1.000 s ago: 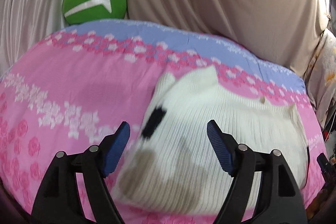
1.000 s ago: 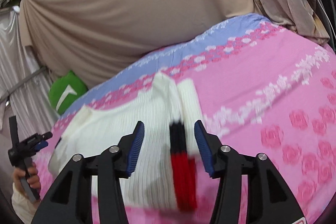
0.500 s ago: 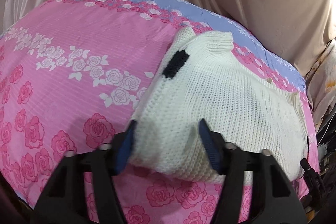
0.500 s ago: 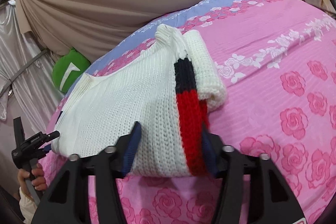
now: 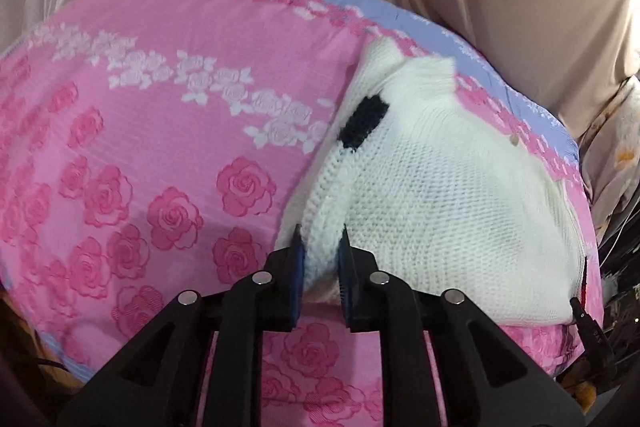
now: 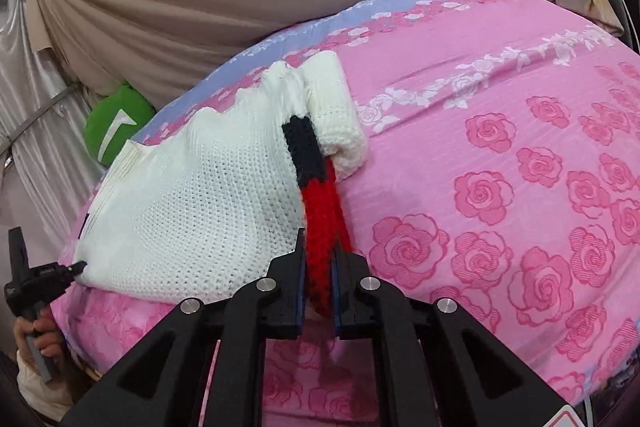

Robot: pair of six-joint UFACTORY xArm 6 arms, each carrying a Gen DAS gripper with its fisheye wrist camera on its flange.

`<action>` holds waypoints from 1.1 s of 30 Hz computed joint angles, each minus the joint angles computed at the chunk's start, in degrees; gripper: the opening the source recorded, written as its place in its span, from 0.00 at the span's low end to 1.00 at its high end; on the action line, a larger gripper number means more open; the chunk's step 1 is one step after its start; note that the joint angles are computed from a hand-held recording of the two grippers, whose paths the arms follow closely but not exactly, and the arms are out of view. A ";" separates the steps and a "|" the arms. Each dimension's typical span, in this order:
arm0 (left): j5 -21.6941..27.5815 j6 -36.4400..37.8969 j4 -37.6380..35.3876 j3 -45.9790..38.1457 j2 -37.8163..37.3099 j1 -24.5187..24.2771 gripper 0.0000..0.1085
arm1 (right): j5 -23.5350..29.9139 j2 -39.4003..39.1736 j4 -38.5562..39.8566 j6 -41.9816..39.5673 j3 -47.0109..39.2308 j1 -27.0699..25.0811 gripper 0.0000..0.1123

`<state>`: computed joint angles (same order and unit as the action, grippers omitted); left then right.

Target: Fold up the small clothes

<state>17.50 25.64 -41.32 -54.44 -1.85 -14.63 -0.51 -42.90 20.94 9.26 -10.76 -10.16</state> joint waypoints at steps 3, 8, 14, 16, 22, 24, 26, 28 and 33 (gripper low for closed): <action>-4.49 0.20 2.51 0.99 -3.46 -1.28 0.26 | 1.40 -3.49 -13.58 9.25 -0.98 -3.94 0.18; -6.70 8.38 -5.95 -9.33 1.00 -4.05 0.65 | -5.03 3.57 4.92 -10.23 -9.82 -0.37 0.52; 1.23 -9.08 14.90 -31.65 20.64 -5.64 0.69 | 2.33 24.88 6.67 -15.69 -28.72 -0.85 0.64; 3.96 -13.07 18.80 -35.87 24.70 -5.30 0.69 | 4.72 31.22 -5.02 -6.97 -32.78 -2.39 0.65; 10.45 -15.12 18.40 -43.37 30.82 -3.73 0.07 | 2.04 32.23 7.76 -18.10 -34.26 -0.88 0.08; 7.60 -13.78 16.13 -42.03 29.19 -3.61 0.06 | -2.36 27.89 19.45 -26.49 -33.52 1.30 0.07; 4.26 -13.95 15.82 -41.30 28.02 -3.64 0.06 | -7.00 26.38 23.63 -30.17 -33.34 2.34 0.07; 3.21 -17.40 20.40 -43.15 29.79 -3.47 0.07 | -6.42 29.50 18.22 -26.14 -34.34 0.06 0.07; 7.67 -26.04 32.95 -51.32 38.50 -3.62 0.08 | 7.87 39.36 1.53 -8.48 -40.38 -6.34 0.06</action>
